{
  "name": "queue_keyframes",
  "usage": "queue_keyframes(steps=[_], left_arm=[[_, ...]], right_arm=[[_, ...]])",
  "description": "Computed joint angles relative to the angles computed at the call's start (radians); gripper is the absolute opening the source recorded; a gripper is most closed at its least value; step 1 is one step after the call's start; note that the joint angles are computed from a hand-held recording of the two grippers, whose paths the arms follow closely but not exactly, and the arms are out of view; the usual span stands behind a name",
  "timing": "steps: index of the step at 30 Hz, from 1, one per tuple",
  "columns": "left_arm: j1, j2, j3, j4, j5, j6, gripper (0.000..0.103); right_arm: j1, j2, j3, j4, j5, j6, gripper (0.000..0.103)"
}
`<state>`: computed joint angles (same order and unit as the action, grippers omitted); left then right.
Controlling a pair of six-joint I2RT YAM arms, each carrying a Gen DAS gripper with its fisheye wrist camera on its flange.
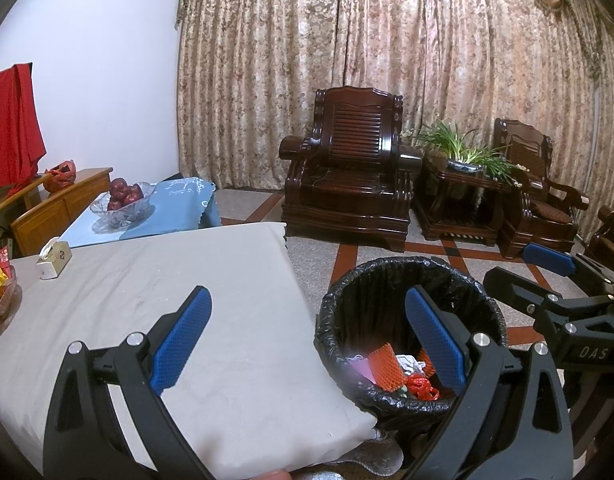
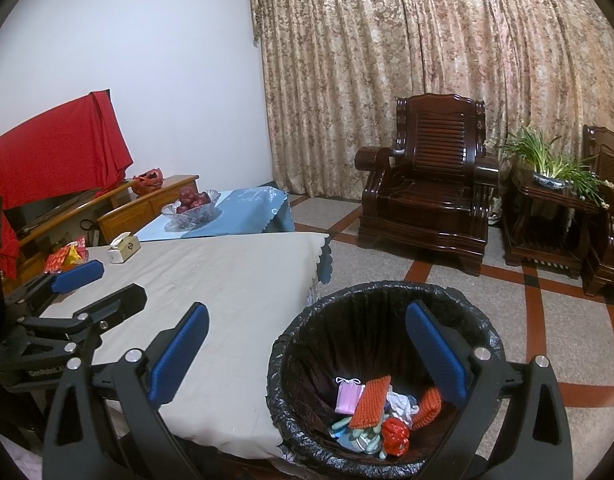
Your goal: Collect trash
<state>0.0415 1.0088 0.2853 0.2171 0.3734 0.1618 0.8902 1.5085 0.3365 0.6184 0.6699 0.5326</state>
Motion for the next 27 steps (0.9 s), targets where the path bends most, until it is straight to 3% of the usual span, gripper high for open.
queue_keyframes(steps=[27], left_arm=[[0.015,-0.026,0.013,-0.054,0.010,0.010,0.096]], right_arm=[[0.017,0.007,0.018,-0.024,0.011,0.017,0.097]])
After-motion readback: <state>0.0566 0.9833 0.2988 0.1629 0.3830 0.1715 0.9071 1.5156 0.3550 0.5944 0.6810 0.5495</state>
